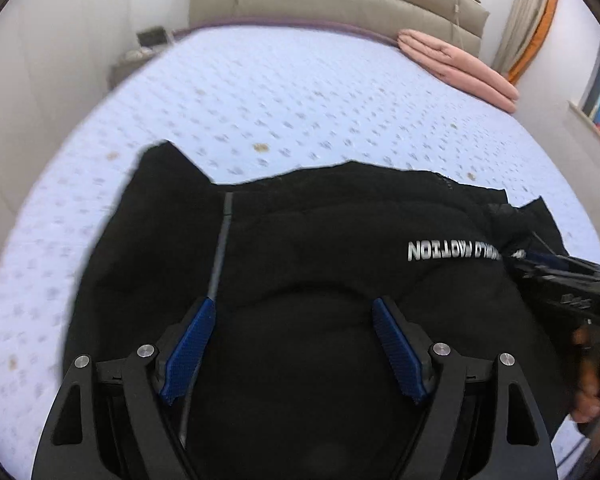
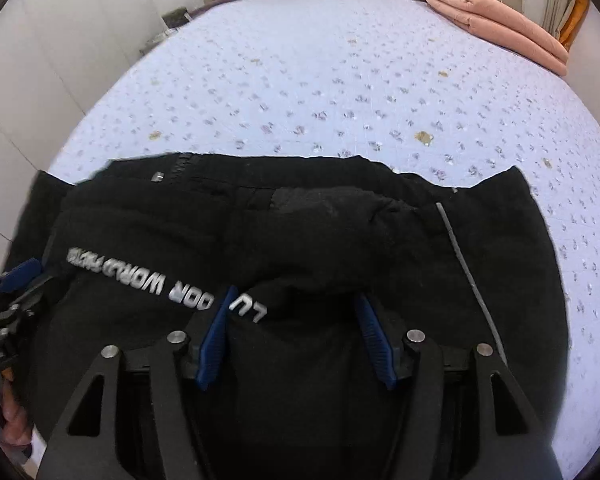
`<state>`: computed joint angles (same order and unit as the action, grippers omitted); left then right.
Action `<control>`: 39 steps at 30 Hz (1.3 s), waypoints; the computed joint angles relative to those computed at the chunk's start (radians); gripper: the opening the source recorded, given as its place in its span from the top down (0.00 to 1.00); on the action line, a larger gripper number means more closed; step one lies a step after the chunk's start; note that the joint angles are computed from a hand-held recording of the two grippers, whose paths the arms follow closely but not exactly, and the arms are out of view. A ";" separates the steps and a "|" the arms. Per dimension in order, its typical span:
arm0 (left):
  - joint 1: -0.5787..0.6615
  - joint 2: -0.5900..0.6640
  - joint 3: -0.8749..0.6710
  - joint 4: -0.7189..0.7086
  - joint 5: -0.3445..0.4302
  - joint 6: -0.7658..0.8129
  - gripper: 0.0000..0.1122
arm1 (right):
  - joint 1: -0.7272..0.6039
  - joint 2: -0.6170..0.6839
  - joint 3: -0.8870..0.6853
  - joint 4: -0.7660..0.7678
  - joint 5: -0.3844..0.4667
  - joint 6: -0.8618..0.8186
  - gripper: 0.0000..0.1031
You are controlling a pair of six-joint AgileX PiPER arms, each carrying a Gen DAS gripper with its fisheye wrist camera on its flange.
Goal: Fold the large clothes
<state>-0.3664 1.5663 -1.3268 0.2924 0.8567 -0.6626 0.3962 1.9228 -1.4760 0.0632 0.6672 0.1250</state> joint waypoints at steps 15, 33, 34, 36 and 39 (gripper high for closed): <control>-0.254 -0.089 0.072 0.339 0.232 -0.352 0.26 | 0.071 -0.304 0.494 -0.290 -0.102 0.247 0.47; 0.083 -0.292 0.100 0.062 0.141 0.054 0.25 | -0.244 -0.597 0.573 0.128 -0.094 -0.299 0.15; 0.171 -0.297 0.087 -0.037 0.129 0.154 0.25 | -0.307 -0.584 0.553 0.192 -0.079 -0.383 0.14; 0.338 -0.267 0.067 -0.237 0.124 0.354 0.22 | -0.415 -0.511 0.497 0.331 -0.030 -0.553 0.14; 0.558 -0.185 0.068 -0.522 0.130 0.627 0.22 | -0.530 -0.363 0.423 0.472 0.033 -0.689 0.14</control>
<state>0.1921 1.3810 -1.2585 -0.2292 0.9862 -0.0357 -0.1335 1.5595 -1.0527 0.5348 0.7002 -0.5637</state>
